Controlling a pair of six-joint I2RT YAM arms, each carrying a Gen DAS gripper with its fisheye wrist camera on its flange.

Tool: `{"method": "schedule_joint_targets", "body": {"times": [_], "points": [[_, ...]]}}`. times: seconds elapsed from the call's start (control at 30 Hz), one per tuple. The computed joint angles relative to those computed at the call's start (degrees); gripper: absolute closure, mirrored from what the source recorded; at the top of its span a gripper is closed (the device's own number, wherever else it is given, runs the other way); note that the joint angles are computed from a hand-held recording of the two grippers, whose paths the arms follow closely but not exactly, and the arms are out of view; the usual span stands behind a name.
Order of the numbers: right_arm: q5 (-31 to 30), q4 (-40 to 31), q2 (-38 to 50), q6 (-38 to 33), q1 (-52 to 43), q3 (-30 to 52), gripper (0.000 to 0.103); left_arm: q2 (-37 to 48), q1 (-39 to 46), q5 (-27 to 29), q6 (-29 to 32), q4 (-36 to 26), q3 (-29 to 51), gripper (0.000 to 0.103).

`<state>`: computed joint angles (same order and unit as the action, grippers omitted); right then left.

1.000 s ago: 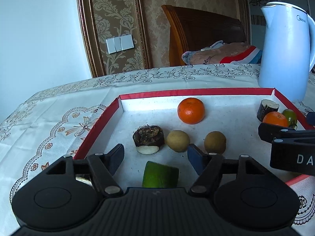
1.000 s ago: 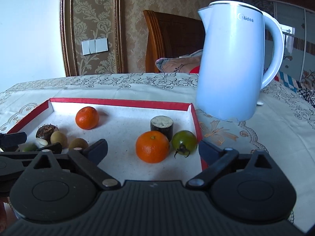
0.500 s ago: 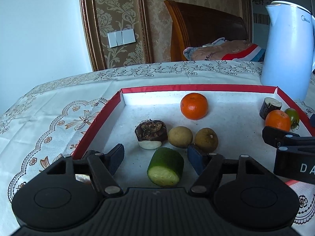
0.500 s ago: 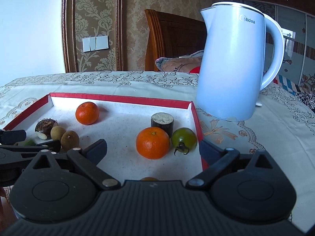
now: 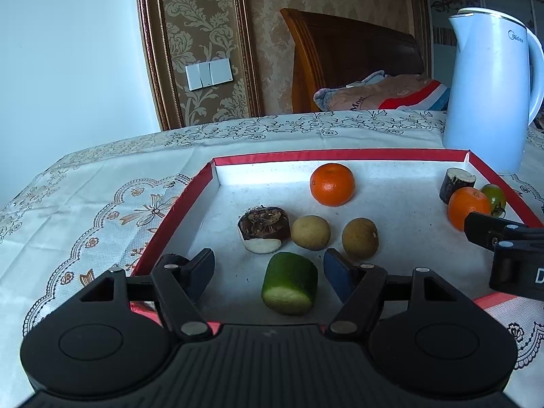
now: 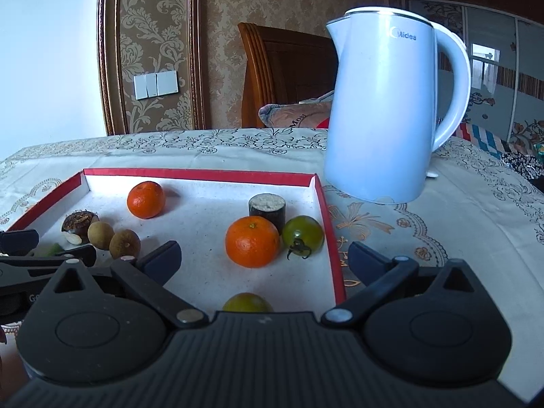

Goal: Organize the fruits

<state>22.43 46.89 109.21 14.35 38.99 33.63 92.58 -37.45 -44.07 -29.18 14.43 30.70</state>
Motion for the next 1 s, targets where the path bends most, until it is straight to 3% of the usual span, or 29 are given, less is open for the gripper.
{"method": "schedule_joint_targets", "body": {"times": [0.5,0.63,0.83,1.0], "points": [[-2.78,4.82,-6.46,4.87,2.87,-11.47,0.000,-12.48,-8.56,-6.35,-8.84,-6.04,-8.38,0.032],[-3.26,5.71,-7.31,5.87,3.36,-13.19,0.000,-16.00,-9.75,-3.82,-10.27,-8.17,-10.07,0.030],[-3.30,4.90,-8.44,7.57,3.50,-14.25,0.000,-14.52,-13.11,-7.57,-12.44,-10.78,-9.37,0.030],[-4.57,4.11,-8.73,8.43,3.03,-14.54,0.000,-14.25,-12.82,-6.95,-11.75,-10.60,-9.20,0.030]]}}
